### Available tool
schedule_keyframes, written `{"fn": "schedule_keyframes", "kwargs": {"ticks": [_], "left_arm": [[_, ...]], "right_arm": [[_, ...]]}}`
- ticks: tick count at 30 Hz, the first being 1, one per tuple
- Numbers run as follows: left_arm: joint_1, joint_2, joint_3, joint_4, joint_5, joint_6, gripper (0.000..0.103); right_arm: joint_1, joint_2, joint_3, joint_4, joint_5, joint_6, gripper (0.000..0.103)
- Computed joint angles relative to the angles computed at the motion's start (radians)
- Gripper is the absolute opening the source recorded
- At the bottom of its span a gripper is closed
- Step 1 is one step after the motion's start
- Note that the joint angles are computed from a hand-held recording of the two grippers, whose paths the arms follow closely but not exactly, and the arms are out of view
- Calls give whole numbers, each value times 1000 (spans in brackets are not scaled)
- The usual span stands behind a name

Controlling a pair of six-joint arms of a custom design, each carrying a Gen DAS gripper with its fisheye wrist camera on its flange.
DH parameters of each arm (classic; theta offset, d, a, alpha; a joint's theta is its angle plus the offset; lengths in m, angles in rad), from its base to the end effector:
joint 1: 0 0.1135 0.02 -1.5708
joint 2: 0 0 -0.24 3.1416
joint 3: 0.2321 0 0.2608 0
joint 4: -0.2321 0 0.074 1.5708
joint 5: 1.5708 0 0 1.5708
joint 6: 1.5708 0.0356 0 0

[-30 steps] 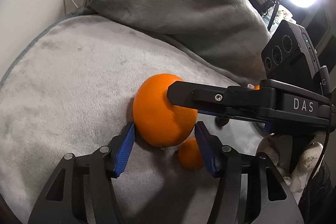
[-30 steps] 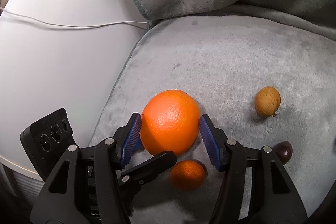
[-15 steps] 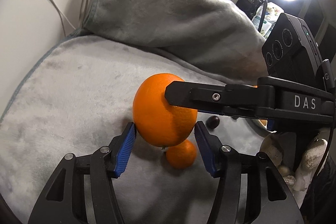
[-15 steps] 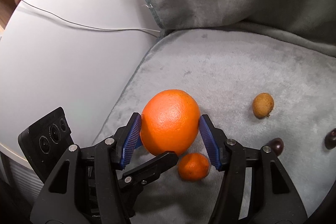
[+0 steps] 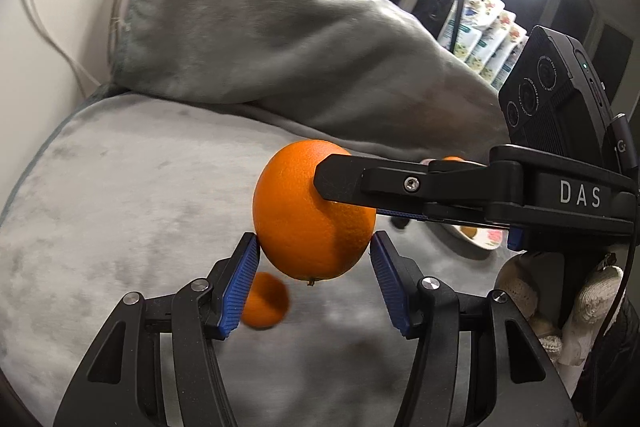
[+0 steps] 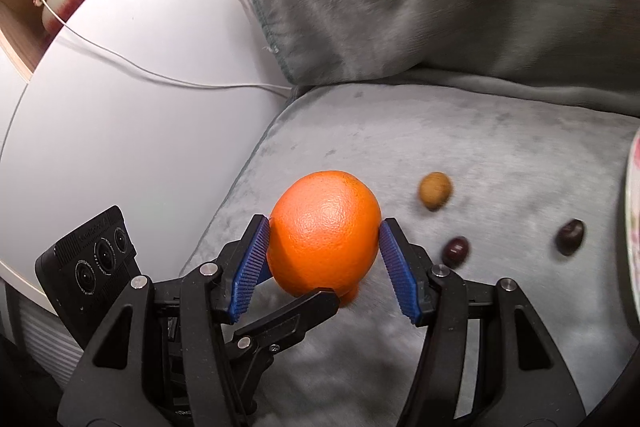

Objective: Organize fruits
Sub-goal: 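Lift and carry the large orange toward the plate with the right tool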

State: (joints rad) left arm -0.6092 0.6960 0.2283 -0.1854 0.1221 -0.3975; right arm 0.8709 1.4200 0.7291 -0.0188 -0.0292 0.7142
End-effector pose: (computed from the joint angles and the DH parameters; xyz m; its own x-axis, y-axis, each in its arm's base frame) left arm 0.1421 -0.1044 0.1401 -0.7101 0.0269 -0.7036 0.4039 0.8341 -0.3757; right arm 0.1930 0.2308 0.1639 -0.8273 0.0340 -0.5607 -0.3136 0.8002 0.5112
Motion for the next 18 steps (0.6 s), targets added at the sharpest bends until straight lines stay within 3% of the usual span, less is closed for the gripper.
{"fn": "schedule_keyframes", "kwargs": {"ticks": [9, 18], "left_arm": [[-185, 98, 46, 70, -107, -68, 57], [-313, 287, 135, 169, -165, -94, 57]], "right_arm": [[-18, -239, -147, -74, 44, 4, 60], [-80, -531, -289, -204, 46, 2, 60]]}}
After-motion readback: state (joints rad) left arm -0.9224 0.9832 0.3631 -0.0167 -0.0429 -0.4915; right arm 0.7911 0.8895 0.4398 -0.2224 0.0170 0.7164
